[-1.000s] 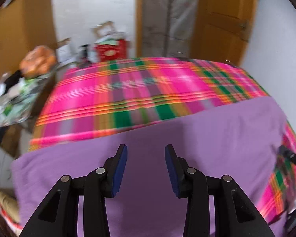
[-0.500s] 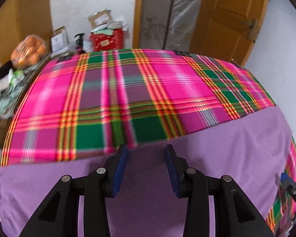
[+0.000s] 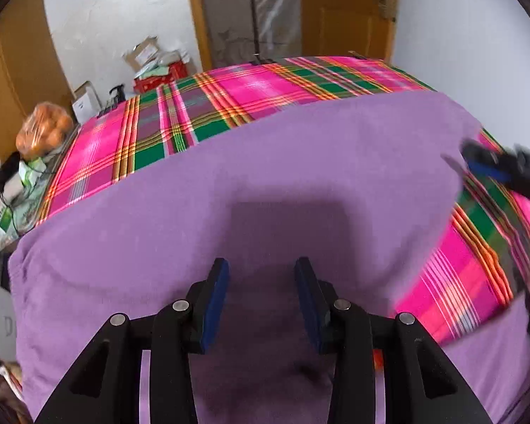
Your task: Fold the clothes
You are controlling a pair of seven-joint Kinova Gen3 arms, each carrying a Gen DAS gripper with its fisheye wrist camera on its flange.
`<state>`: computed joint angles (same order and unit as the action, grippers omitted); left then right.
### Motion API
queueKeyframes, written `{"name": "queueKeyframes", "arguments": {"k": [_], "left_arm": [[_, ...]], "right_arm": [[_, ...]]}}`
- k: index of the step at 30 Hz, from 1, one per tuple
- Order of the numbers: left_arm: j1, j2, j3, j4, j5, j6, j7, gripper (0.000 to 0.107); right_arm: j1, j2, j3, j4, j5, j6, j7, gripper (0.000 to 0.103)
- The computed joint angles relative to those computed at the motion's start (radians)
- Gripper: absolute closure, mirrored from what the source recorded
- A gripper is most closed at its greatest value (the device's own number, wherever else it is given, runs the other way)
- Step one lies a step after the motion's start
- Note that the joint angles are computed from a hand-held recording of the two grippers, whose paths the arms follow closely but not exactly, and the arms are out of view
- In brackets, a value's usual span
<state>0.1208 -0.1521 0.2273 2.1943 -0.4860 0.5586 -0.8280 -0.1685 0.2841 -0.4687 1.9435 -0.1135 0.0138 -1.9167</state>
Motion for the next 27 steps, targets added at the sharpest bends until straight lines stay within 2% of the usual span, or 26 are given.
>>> {"name": "queueKeyframes", "arguments": {"k": [2, 5, 9, 12, 14, 18, 20, 22, 27], "left_arm": [[0.011, -0.054, 0.017, 0.033, 0.011, -0.012, 0.019, 0.067], [-0.050, -0.122, 0.123, 0.069, -0.063, 0.005, 0.122, 0.067], [-0.099, -0.139, 0.181, 0.101, -0.086, 0.006, 0.204, 0.066], [-0.124, -0.115, 0.245, 0.114, -0.141, 0.023, 0.295, 0.066], [-0.112, -0.113, 0.232, 0.124, -0.160, 0.014, 0.319, 0.066], [-0.078, -0.111, 0.154, 0.130, -0.131, -0.029, 0.277, 0.066], [-0.056, -0.119, 0.083, 0.141, -0.072, -0.073, 0.211, 0.065], [-0.058, -0.119, 0.054, 0.147, -0.029, -0.102, 0.164, 0.064], [-0.099, -0.125, 0.069, 0.155, 0.028, -0.129, 0.107, 0.064]], "right_arm": [[0.032, -0.003, -0.034, 0.018, 0.008, -0.039, -0.003, 0.052], [0.094, 0.011, -0.108, 0.018, 0.055, -0.056, -0.022, 0.052], [0.180, 0.039, -0.224, 0.001, 0.123, -0.040, -0.022, 0.052], [0.241, 0.068, -0.304, -0.019, 0.140, -0.005, 0.003, 0.052], [0.265, 0.087, -0.337, -0.036, 0.124, 0.033, 0.034, 0.052], [0.292, 0.127, -0.362, -0.073, 0.063, 0.106, 0.080, 0.053], [0.296, 0.130, -0.362, -0.075, 0.038, 0.111, 0.104, 0.053], [0.283, 0.125, -0.345, -0.076, 0.016, 0.115, 0.125, 0.053], [0.273, 0.120, -0.330, -0.073, -0.043, 0.115, 0.182, 0.053]]}}
